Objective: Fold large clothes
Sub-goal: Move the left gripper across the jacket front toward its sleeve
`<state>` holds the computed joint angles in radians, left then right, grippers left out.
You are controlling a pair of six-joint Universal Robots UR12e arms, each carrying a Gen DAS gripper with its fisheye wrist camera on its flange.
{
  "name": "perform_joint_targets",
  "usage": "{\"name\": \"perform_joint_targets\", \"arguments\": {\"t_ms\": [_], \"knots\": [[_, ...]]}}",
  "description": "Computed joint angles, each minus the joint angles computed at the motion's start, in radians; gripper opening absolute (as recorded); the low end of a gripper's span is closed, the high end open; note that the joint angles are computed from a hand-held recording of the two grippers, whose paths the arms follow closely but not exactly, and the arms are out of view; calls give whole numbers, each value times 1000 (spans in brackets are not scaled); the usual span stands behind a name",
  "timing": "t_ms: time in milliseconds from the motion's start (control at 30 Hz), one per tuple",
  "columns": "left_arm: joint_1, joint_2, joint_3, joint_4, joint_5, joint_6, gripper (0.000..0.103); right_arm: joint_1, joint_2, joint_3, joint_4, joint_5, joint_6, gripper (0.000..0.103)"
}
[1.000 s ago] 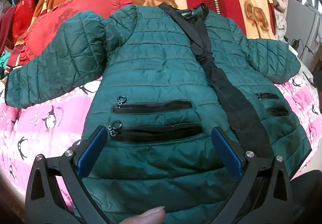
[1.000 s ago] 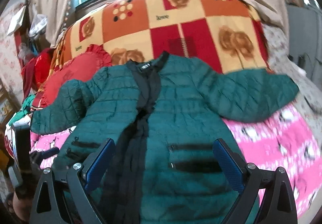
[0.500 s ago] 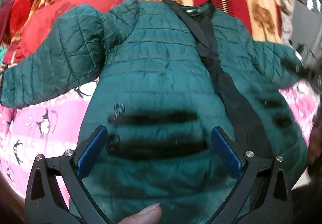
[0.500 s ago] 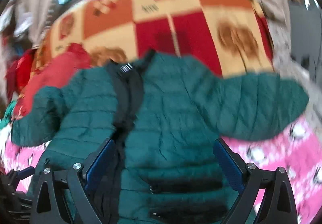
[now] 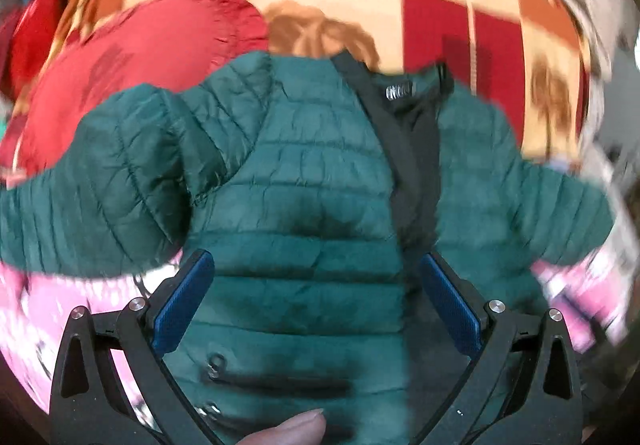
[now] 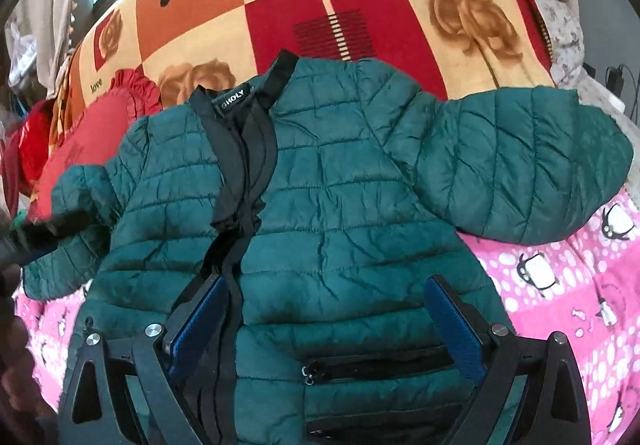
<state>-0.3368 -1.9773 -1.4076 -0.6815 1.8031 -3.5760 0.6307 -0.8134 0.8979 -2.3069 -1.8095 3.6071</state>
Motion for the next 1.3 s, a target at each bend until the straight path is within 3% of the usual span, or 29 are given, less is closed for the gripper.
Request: {"name": "perform_joint_targets", "arguments": {"t_ms": [67,200,267,367,467,667,1133,1300], "knots": [[5,-7,-30,-13,-1,40,103,3,3,-6,16,-17,-10,97],[29,-11,-86,-26,-51,3,103,8,16,-28,56,-44,-19,97],[26,-12,-115,33,-28,24,103,11,21,-35,64,-62,-24,97],[12,-20,-103,16,20,46,103,24,31,-50,61,-123,-47,97],[12,-26,-101,7,22,40,103,29,37,-58,51,-151,-54,97],[17,-23,-115,31,3,24,103,32,47,-74,54,-162,-49,97],[-16,-26,-124,57,81,52,103,32,56,-89,73,-145,-42,97],[-8,-15,-141,84,44,39,103,36,56,-89,71,-152,-45,97]]}}
